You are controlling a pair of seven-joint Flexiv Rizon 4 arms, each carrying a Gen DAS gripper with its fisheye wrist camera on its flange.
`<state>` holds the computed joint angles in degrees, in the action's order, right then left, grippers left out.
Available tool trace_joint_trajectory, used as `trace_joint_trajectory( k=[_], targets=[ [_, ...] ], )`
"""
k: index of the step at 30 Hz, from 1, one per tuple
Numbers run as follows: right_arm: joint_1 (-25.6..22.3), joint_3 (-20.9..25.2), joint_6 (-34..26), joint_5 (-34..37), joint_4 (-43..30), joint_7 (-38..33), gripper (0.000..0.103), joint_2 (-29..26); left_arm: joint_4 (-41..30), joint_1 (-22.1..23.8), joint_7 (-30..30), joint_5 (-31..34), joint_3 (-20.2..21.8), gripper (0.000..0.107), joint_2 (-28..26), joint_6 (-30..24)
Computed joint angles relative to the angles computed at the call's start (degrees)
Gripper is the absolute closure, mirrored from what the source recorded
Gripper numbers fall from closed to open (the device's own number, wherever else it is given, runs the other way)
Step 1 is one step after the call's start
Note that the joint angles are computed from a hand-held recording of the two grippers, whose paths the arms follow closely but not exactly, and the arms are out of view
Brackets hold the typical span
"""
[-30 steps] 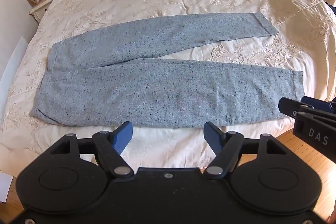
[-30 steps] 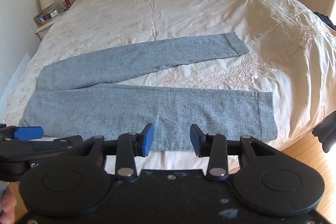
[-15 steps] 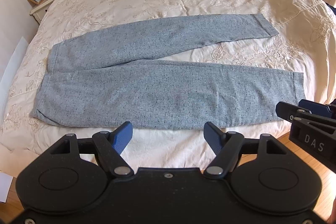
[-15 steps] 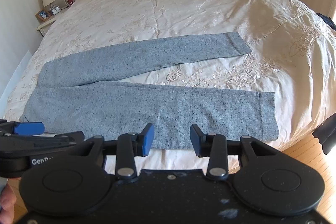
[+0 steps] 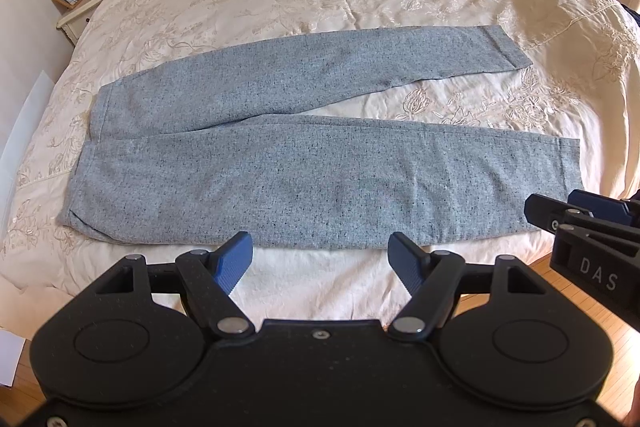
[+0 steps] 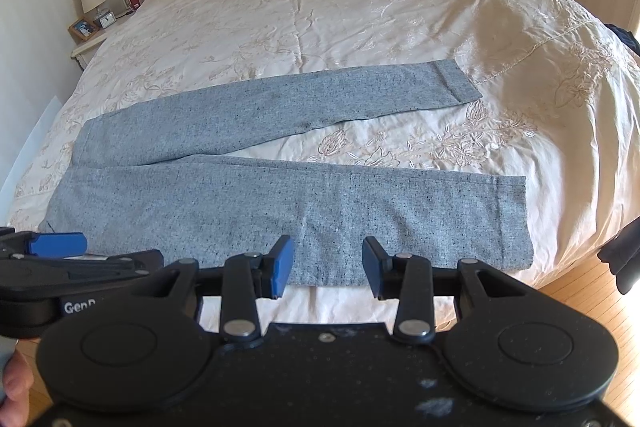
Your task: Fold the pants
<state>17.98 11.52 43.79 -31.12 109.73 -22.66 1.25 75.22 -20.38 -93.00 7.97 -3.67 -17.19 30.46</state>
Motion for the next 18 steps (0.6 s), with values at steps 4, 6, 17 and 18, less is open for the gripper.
trace_joint_trajectory(
  k=[4, 6, 17, 18],
  targets=[
    [-0.1, -0.1, 0.1, 0.3, 0.0, -0.2, 0.062, 0.0, -0.4, 0.0, -0.1, 0.0, 0.0, 0.032, -0.3, -0.2],
    [-0.2, -0.1, 0.1, 0.6, 0.0, -0.5, 0.062, 0.0, -0.5, -0.1, -0.2, 0.0, 0.0, 0.032, -0.4, -0.3],
    [-0.4, -0.2, 0.3, 1.2, 0.0, -1.1, 0.062, 0.0, -0.5, -0.2, -0.2, 0.1, 0.0, 0.032, -0.6, -0.4],
    [-0.5, -0.2, 0.4, 1.1, 0.0, -1.2, 0.062, 0.0, -0.6, -0.2, -0.2, 0.1, 0.0, 0.032, -0.6, -0.5]
  ],
)
